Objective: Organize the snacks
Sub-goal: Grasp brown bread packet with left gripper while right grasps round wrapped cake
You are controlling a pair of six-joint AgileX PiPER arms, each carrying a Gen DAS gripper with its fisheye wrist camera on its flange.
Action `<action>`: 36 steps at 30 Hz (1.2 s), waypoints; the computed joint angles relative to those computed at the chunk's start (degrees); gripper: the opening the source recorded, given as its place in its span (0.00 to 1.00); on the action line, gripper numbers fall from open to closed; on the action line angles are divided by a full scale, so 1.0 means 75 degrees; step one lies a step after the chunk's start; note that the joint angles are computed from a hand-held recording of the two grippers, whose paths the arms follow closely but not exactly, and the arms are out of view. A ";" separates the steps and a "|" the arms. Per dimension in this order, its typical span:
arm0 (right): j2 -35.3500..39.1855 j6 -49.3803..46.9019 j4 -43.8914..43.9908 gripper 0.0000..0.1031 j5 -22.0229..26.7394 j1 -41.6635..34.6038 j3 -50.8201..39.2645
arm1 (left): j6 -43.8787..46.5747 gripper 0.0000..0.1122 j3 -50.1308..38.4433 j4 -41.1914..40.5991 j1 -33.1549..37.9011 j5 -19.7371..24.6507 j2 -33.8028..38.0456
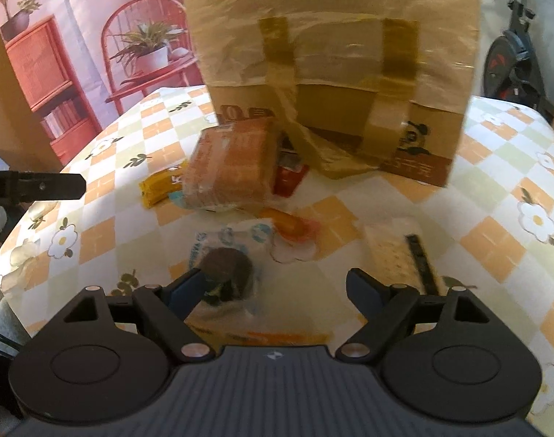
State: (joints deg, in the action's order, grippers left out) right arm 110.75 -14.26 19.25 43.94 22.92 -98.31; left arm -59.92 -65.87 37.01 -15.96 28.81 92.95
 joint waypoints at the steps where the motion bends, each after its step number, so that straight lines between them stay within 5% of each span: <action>1: 0.0116 -0.0022 0.0011 0.82 0.0068 0.0049 -0.0157 | -0.0011 0.81 0.0010 -0.0004 0.0022 -0.0007 0.0009; 7: 0.0897 0.0088 0.0387 0.81 0.0641 0.0273 -0.1240 | 0.0073 0.81 0.0065 -0.0129 0.0147 -0.0026 0.0011; 14: 0.1242 0.0749 -0.0314 0.55 0.0904 0.0502 -0.1640 | 0.0439 0.81 -0.0101 -0.0519 0.0270 -0.0126 0.0217; 20: 0.0867 0.1132 -0.0501 0.48 0.0545 0.0306 -0.1070 | 0.1209 0.81 -0.0575 -0.1148 0.0216 -0.0211 0.0609; 27: 0.0549 0.1484 -0.1000 0.47 0.0262 0.0158 -0.0625 | 0.2172 0.81 -0.1887 -0.1978 0.0070 -0.0251 0.1572; 36: 0.0389 0.1235 -0.0780 0.47 0.0019 -0.0028 -0.0300 | 0.2551 0.81 -0.4278 -0.2318 -0.0167 0.0497 0.3373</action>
